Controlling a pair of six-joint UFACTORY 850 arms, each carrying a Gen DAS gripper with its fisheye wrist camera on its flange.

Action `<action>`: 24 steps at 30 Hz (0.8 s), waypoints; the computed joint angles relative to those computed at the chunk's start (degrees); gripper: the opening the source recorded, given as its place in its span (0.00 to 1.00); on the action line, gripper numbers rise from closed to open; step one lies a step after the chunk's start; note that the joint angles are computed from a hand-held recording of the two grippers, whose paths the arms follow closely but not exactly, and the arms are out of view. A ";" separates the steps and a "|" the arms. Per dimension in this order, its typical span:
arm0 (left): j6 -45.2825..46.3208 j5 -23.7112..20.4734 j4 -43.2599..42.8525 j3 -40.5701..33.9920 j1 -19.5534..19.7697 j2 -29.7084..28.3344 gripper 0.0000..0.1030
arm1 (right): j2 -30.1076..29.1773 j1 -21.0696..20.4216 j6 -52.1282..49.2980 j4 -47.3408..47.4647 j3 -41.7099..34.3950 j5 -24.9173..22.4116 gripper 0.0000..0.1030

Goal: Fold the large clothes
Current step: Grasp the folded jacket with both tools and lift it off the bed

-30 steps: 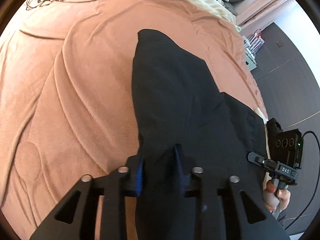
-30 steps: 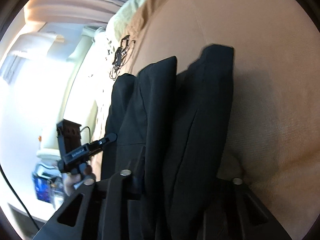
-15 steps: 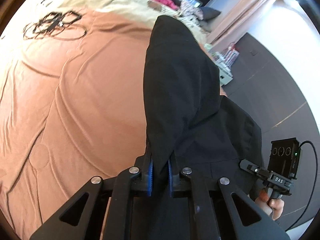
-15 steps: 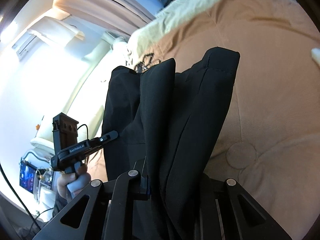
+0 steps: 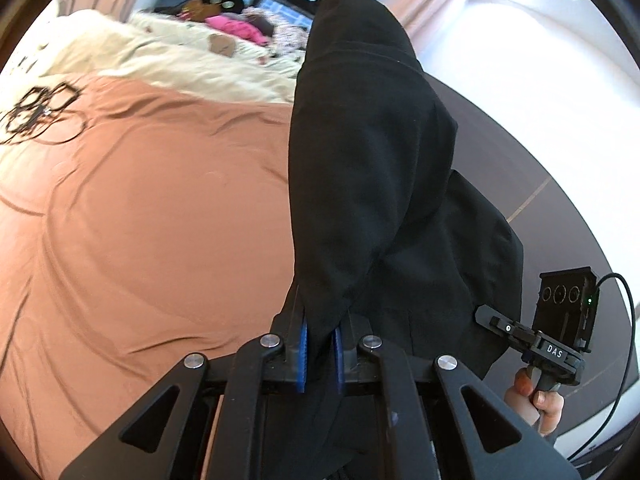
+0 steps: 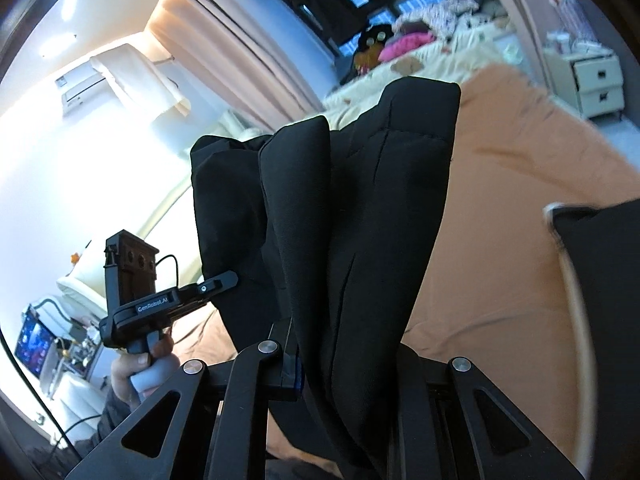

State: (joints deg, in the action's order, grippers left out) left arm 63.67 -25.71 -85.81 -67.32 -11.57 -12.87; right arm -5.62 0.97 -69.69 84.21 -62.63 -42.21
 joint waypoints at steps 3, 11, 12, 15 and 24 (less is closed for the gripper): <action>-0.56 1.41 -0.39 -1.93 -3.73 -0.11 0.11 | 0.96 0.96 -0.54 0.73 0.19 3.42 0.16; -3.30 3.73 -0.23 -8.53 -12.09 -3.03 0.11 | 4.75 -0.82 -4.14 3.43 3.53 9.63 0.16; -3.15 3.86 -0.61 -9.45 -13.00 -3.61 0.11 | 4.02 -0.27 -3.42 3.01 2.31 10.80 0.16; -3.35 3.56 -0.82 -12.05 -14.94 -5.39 0.11 | 6.33 -2.17 -1.61 0.46 3.20 11.64 0.16; -4.52 2.16 -1.01 -17.20 -18.46 -9.67 0.11 | 10.41 -5.42 9.28 -12.10 3.65 15.69 0.16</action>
